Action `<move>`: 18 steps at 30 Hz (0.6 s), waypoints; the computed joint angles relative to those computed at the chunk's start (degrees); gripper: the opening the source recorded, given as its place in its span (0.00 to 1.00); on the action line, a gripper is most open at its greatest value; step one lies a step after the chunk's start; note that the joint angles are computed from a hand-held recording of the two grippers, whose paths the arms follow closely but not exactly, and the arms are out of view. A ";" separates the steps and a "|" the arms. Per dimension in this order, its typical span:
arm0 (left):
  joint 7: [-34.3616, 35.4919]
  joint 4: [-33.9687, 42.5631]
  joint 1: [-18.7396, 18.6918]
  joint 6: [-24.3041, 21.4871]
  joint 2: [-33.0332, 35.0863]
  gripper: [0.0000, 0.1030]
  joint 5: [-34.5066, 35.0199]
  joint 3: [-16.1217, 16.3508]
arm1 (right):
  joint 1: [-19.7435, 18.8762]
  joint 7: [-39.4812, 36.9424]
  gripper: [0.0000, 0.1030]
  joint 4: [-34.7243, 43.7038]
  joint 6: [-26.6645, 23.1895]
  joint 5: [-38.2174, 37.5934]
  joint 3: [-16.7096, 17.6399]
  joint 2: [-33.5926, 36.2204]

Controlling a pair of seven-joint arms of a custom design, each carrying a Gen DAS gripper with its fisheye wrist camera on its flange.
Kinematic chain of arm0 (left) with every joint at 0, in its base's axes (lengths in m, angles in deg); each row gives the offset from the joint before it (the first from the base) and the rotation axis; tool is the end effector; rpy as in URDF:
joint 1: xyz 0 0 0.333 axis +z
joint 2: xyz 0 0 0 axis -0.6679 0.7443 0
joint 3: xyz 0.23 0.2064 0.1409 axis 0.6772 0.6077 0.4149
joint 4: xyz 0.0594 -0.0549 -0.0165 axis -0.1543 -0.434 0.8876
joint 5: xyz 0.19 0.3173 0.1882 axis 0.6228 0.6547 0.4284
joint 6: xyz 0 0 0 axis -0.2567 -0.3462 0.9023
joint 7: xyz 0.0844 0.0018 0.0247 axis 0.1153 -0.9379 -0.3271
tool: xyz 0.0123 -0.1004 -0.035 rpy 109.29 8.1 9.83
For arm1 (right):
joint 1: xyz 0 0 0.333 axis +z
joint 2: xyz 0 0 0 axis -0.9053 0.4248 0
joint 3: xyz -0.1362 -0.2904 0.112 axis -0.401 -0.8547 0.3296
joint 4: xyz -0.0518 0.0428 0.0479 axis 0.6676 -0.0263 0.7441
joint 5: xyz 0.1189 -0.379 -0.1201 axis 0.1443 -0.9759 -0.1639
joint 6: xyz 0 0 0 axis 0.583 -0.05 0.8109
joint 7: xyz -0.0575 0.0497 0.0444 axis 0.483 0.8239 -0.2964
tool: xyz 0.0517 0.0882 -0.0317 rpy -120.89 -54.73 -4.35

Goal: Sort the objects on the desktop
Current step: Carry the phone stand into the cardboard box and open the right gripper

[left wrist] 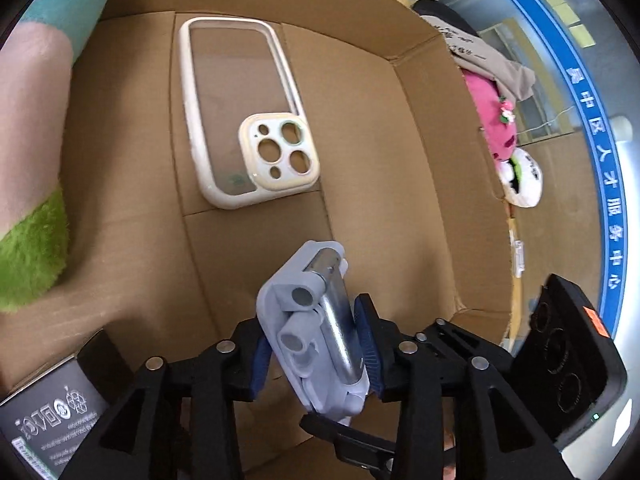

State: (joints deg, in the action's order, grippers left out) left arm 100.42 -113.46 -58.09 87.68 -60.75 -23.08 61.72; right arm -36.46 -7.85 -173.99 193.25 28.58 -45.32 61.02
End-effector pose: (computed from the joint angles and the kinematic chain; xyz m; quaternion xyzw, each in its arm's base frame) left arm 0.5390 -0.3370 0.5093 0.6886 -0.6656 0.2447 0.1515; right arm 0.4463 0.3061 0.4863 -0.7751 0.5558 0.0632 0.2937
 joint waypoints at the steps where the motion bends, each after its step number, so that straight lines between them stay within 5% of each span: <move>1: -0.93 -0.27 -0.24 -0.02 -0.55 0.47 2.13 0.07 | 0.04 0.02 0.64 0.07 0.14 -0.08 0.10 -0.05; 4: -3.57 -2.85 -1.07 2.36 -4.21 0.64 7.30 0.06 | 1.01 -4.06 0.64 -2.84 1.35 2.60 -0.36 -3.59; 7: -6.74 -9.00 -2.04 10.81 -11.21 0.77 11.80 -0.33 | 1.30 -3.84 0.64 -7.70 5.69 -0.38 0.29 -9.59; 9: -13.62 -13.78 -1.49 15.67 -17.17 0.87 20.02 -1.94 | 2.68 -4.29 0.65 -11.05 9.71 -0.81 -0.19 -13.55; 11: -27.01 -17.61 2.84 17.44 -23.76 1.00 34.83 -7.13 | 2.50 -2.06 0.70 -14.86 15.91 -3.72 1.23 -17.93; 12: -32.95 -18.64 5.51 17.00 -26.66 1.00 41.52 -10.19 | 1.34 0.00 0.79 -16.14 19.03 -6.13 2.88 -19.25; 15: -48.11 -18.61 12.47 8.04 -34.30 1.00 56.47 -20.11 | -3.48 5.39 0.81 -18.09 25.91 -13.10 9.03 -21.34; 18: -56.73 -19.22 12.60 -0.24 -39.11 1.00 60.36 -23.94 | 0.73 4.78 0.81 -18.46 24.59 -14.84 6.63 -22.96</move>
State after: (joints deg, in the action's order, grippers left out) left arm 43.69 -132.67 -45.49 87.44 -99.86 37.28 37.77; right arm -35.72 -3.08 -192.44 217.83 13.75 -38.68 38.06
